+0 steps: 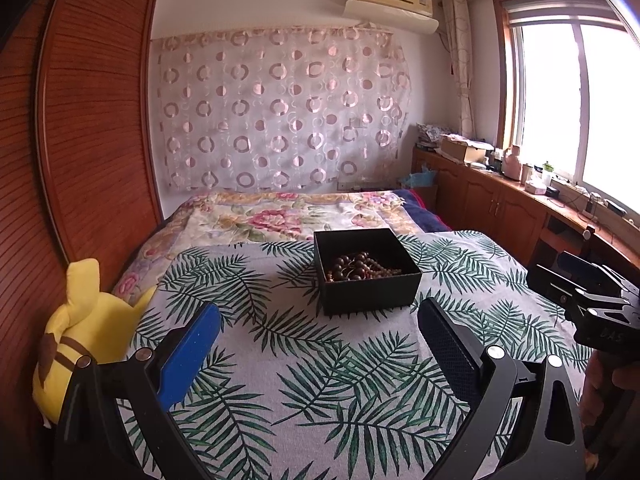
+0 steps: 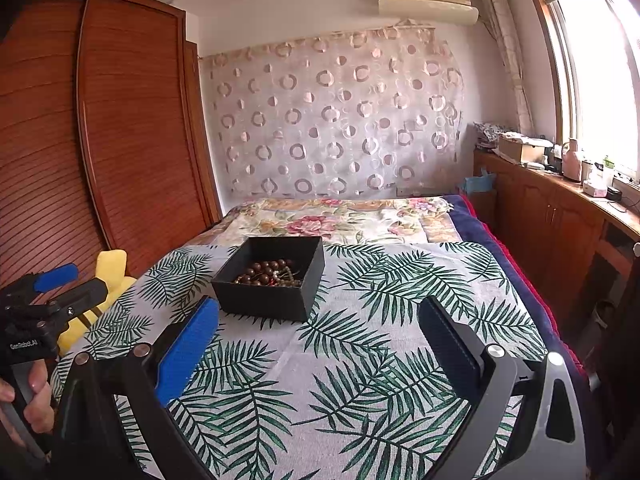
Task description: Organize jewelry
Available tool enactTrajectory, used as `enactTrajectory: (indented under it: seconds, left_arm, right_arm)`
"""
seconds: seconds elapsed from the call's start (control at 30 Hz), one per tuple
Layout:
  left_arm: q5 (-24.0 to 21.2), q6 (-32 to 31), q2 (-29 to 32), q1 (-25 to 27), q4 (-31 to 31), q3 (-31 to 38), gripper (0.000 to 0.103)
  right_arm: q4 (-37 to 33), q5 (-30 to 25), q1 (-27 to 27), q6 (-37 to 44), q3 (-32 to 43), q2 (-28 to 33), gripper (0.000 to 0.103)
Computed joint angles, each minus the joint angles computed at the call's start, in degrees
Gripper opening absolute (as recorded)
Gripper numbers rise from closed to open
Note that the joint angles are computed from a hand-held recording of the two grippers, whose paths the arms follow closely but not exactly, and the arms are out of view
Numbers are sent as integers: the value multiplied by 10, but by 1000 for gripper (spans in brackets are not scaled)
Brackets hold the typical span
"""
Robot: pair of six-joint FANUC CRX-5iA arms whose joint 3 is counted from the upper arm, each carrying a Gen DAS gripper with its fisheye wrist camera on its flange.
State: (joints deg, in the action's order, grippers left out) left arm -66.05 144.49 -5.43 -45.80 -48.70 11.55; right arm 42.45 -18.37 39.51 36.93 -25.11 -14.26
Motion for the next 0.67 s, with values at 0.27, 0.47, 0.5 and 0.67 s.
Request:
enactTrajectory:
  seconds: [0.27, 0.47, 0.5, 0.67]
  left_arm:
    - [-1, 1, 1, -1, 0, 1, 96]
    - [1, -1, 1, 1, 3, 1, 96]
    - [0, -1, 1, 2, 5, 2, 96]
    - [5, 1, 0, 1, 6, 0, 96]
  right_arm:
    - [2, 1, 0, -2, -1, 0, 101]
    - [6, 3, 0, -5, -2, 0, 101]
    - [6, 3, 0, -5, -2, 1, 101]
    - [6, 2, 0, -6, -2, 0, 101]
